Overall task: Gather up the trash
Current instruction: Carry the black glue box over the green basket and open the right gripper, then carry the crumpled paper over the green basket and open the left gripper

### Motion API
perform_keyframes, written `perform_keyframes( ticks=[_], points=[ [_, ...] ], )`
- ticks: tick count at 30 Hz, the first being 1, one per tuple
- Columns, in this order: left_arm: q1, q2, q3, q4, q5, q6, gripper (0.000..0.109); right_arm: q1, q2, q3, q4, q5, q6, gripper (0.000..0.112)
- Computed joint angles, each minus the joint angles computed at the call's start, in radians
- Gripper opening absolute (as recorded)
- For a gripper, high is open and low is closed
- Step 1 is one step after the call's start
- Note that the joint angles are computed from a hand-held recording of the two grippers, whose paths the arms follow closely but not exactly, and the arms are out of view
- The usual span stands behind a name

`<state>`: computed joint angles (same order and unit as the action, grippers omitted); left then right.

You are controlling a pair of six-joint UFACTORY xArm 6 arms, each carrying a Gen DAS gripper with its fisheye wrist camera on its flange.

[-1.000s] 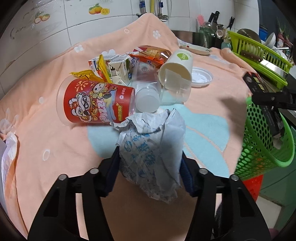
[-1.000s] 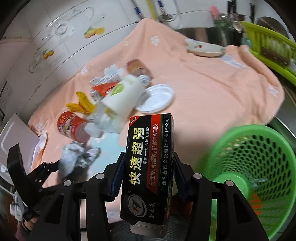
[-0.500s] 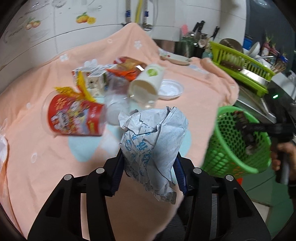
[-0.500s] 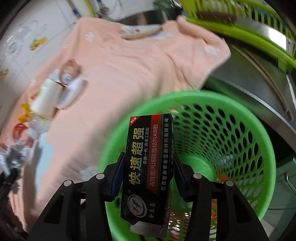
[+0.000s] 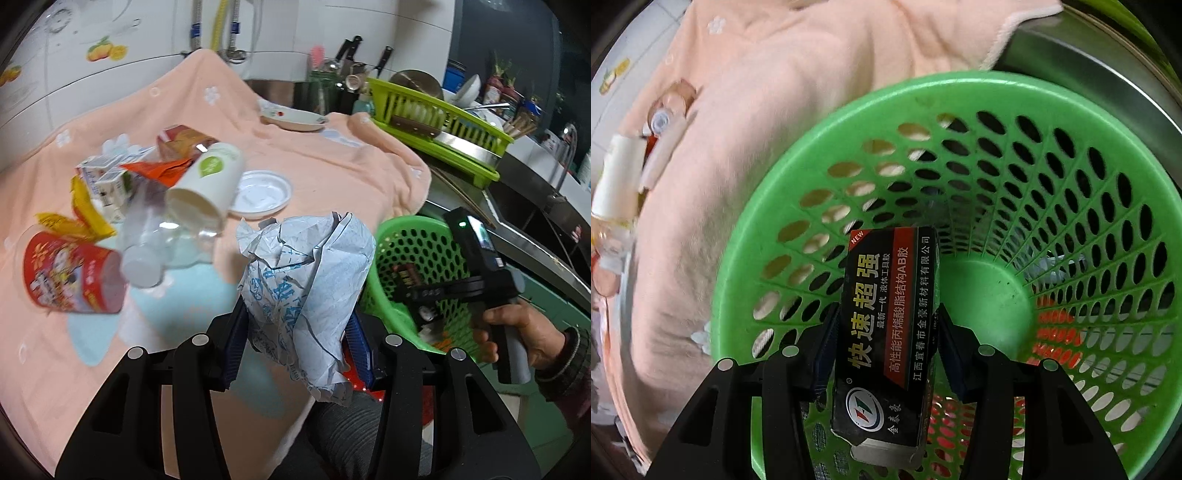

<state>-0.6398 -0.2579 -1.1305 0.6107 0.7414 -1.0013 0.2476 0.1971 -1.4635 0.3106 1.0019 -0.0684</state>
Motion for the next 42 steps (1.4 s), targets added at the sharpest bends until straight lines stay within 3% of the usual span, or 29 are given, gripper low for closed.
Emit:
perform_keyframes(
  ticks=[8,20,31,42],
  points=[
    [-0.003,0.073,-0.063,-0.038,-0.035,0.054,0.048,0.01,0.024,-0.022,-0.009,-0.004,0.025,0.055],
    [-0.028,0.237,-0.234,-0.152,-0.051,0.185,0.048,-0.066,-0.208,0.159,0.017,-0.086,-0.119,0.062],
    [-0.064,0.464,-0.464,-0.273,-0.002,0.307,0.049,-0.142,-0.417,0.315,-0.017,-0.191,-0.214,0.073],
    [-0.08,0.556,-0.547,-0.322,0.006,0.325,0.071,-0.174,-0.462,0.383,-0.005,-0.246,-0.253,0.076]
  ],
)
